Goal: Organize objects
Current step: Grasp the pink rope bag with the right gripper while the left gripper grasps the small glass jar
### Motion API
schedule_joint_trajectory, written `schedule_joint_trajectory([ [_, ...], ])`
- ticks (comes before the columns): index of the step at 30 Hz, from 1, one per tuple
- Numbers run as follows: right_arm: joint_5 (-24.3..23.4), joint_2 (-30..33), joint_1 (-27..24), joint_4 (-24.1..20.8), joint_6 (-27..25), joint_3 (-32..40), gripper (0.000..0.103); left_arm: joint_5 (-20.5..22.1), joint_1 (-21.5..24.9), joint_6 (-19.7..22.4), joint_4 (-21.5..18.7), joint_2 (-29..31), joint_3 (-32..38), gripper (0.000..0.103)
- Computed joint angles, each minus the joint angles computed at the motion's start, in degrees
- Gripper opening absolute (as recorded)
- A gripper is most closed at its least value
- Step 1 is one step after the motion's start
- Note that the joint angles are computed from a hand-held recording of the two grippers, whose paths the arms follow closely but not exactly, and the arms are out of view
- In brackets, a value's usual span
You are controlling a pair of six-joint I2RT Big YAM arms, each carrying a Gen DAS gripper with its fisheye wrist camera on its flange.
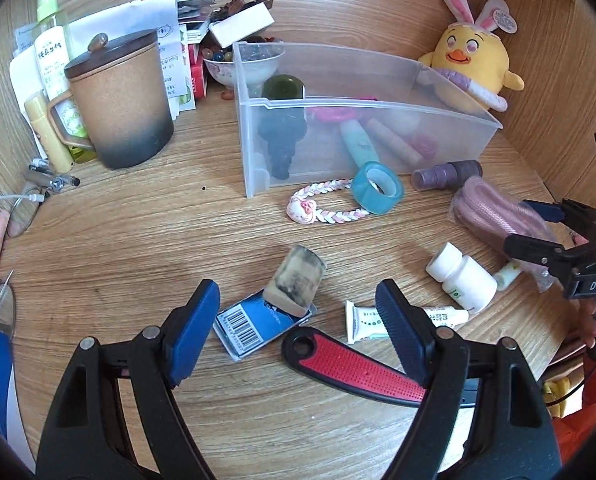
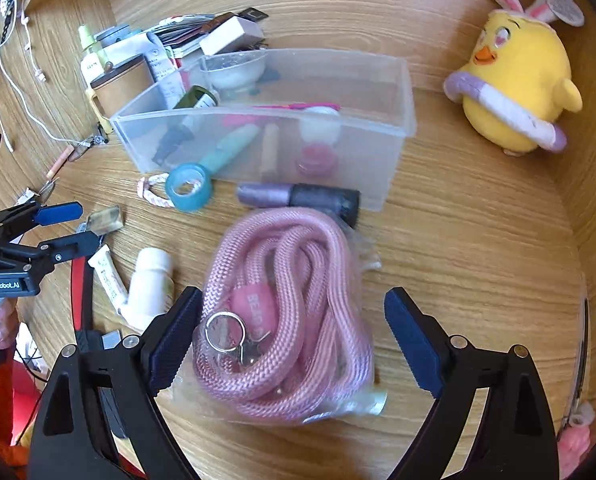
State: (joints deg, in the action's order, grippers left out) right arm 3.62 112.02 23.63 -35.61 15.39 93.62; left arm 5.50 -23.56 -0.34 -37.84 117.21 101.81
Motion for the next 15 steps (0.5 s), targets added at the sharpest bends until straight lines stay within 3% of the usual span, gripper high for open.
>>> schedule_joint_trajectory([
  [3,-3.1,-0.5,-1.0,0.7,1.1,-1.4,0.09,-0.9,-0.4,1.7,0.3,0.3,0.4,0.06],
  [7,-6.0,1.2,-1.6,-0.3,1.7,0.7,0.09,-1.7,-0.6,2.7,-0.8,1.6,2.2,0.054],
  [11,-3.3,3.4,-0.5,-2.3,-0.6,4.2,0.09,-2.2,-0.6,2.8,-3.1,3.4,4.6,0.045],
  [13,-1.6,4.0,-0.1,-2.7,-1.2,4.9,0.09,-2.2,-0.5,3.0,-3.1,3.5,4.9,0.035],
  [15,-0.8,4.2,0.0,-2.3,-2.0,5.0,0.088,-1.6,-0.4,2.7,-2.6,3.3,4.7,0.032],
])
